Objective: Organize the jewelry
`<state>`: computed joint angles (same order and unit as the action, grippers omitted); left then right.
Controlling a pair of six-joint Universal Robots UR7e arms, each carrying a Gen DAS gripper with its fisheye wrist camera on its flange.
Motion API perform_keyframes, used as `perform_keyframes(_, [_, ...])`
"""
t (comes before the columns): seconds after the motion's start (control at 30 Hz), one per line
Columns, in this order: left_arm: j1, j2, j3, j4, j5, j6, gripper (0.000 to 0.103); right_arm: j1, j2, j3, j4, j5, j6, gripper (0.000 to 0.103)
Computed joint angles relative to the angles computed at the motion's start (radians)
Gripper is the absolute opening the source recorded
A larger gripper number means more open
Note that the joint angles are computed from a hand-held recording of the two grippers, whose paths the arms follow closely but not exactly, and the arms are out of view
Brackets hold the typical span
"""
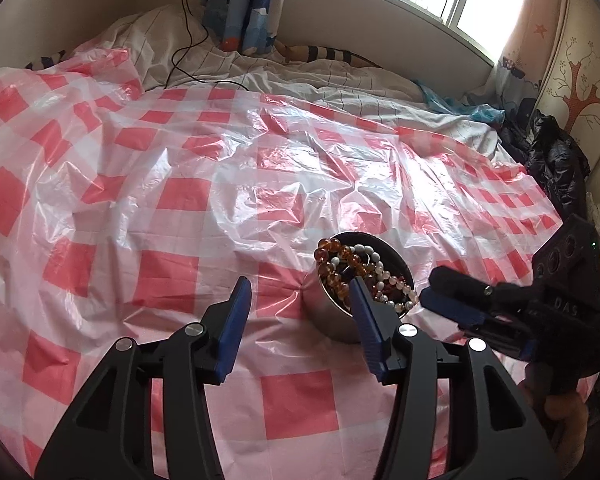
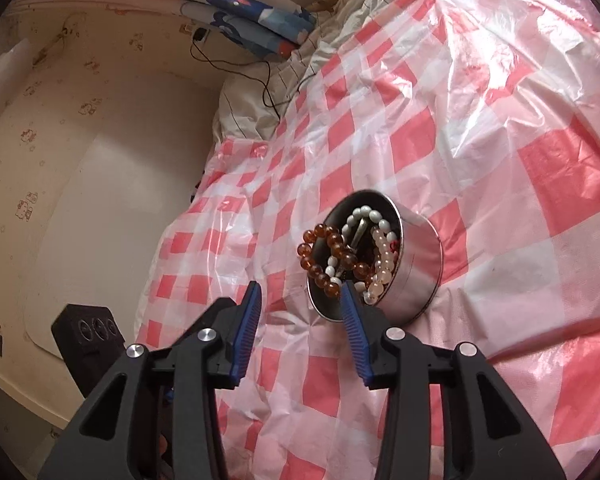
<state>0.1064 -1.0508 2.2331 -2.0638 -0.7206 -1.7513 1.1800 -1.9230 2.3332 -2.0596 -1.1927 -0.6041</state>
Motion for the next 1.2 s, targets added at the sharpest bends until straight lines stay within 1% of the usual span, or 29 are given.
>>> perform_keyframes(0.07, [-0.015, 0.01, -0.015, 0.047, -0.012, -0.012, 0.051, 0.019, 0.007, 0.007, -0.03, -0.059, 0.007, 0.051])
perform_keyframes(0.1, [-0.021, 0.016, -0.024, 0.065, -0.019, -0.012, 0.051, 0.026, 0.028, 0.007, -0.034, -0.083, 0.015, 0.052])
perform_keyframes(0.13, [-0.029, 0.024, -0.034, 0.085, -0.024, -0.011, 0.052, 0.022, 0.036, 0.016, -0.056, -0.087, 0.029, 0.053])
perform_keyframes(0.17, [-0.037, 0.032, -0.045, 0.109, -0.026, -0.012, 0.053, 0.014, 0.038, 0.025, -0.072, -0.082, 0.04, 0.054])
perform_keyframes(0.2, [-0.046, 0.042, -0.058, 0.137, -0.028, -0.014, 0.055, 0.0, 0.028, 0.032, -0.071, -0.058, 0.035, 0.055])
perform_keyframes(0.23, [-0.056, 0.052, -0.071, 0.166, -0.033, -0.018, 0.056, -0.015, 0.009, 0.04, -0.067, -0.03, 0.026, 0.055])
perform_keyframes(0.3, [-0.075, 0.07, -0.096, 0.227, -0.043, -0.03, 0.059, -0.022, -0.038, 0.049, -0.042, 0.005, 0.002, 0.055])
perform_keyframes(0.37, [-0.094, 0.078, -0.107, 0.255, -0.054, -0.033, 0.065, -0.005, -0.086, 0.057, -0.029, -0.004, -0.017, 0.058])
perform_keyframes(0.4, [-0.105, 0.082, -0.114, 0.276, -0.058, -0.047, 0.069, 0.006, -0.11, 0.064, -0.029, -0.021, -0.023, 0.062])
perform_keyframes(0.47, [-0.124, 0.089, -0.128, 0.317, -0.065, -0.077, 0.073, 0.05, -0.162, 0.086, -0.054, -0.099, -0.026, 0.069])
perform_keyframes(0.53, [-0.145, 0.096, -0.139, 0.355, -0.069, -0.115, 0.082, 0.108, -0.222, 0.122, -0.117, -0.217, -0.038, 0.074])
perform_keyframes(0.6, [-0.161, 0.109, -0.154, 0.393, -0.078, -0.149, 0.086, 0.166, -0.281, 0.165, -0.199, -0.335, -0.082, 0.08])
perform_keyframes(0.63, [-0.161, 0.117, -0.164, 0.402, -0.091, -0.136, 0.087, 0.185, -0.309, 0.184, -0.243, -0.374, -0.098, 0.08])
perform_keyframes(0.67, [-0.162, 0.128, -0.175, 0.409, -0.098, -0.119, 0.087, 0.212, -0.323, 0.195, -0.281, -0.419, -0.114, 0.086])
perform_keyframes(0.7, [-0.164, 0.138, -0.185, 0.419, -0.098, -0.107, 0.089, 0.229, -0.343, 0.207, -0.317, -0.449, -0.137, 0.088])
perform_keyframes(0.73, [-0.165, 0.148, -0.195, 0.427, -0.095, -0.095, 0.09, 0.22, -0.378, 0.218, -0.34, -0.453, -0.175, 0.089])
perform_keyframes(0.8, [-0.17, 0.162, -0.207, 0.437, -0.084, -0.097, 0.09, 0.191, -0.445, 0.247, -0.416, -0.451, -0.236, 0.096])
perform_keyframes(0.83, [-0.172, 0.162, -0.207, 0.436, -0.079, -0.107, 0.091, 0.182, -0.461, 0.254, -0.446, -0.455, -0.255, 0.096])
perform_keyframes(0.93, [-0.17, 0.161, -0.207, 0.443, -0.07, -0.138, 0.093, 0.182, -0.436, 0.254, -0.493, -0.461, -0.269, 0.096])
perform_keyframes(1.0, [-0.166, 0.16, -0.209, 0.452, -0.066, -0.162, 0.094, 0.186, -0.425, 0.257, -0.485, -0.473, -0.281, 0.096])
perform_keyframes(1.07, [-0.163, 0.17, -0.228, 0.505, -0.068, -0.204, 0.095, 0.178, -0.427, 0.255, -0.448, -0.464, -0.281, 0.096])
perform_keyframes(1.2, [-0.158, 0.16, -0.218, 0.498, -0.059, -0.225, 0.095, 0.19, -0.433, 0.267, -0.469, -0.466, -0.308, 0.096])
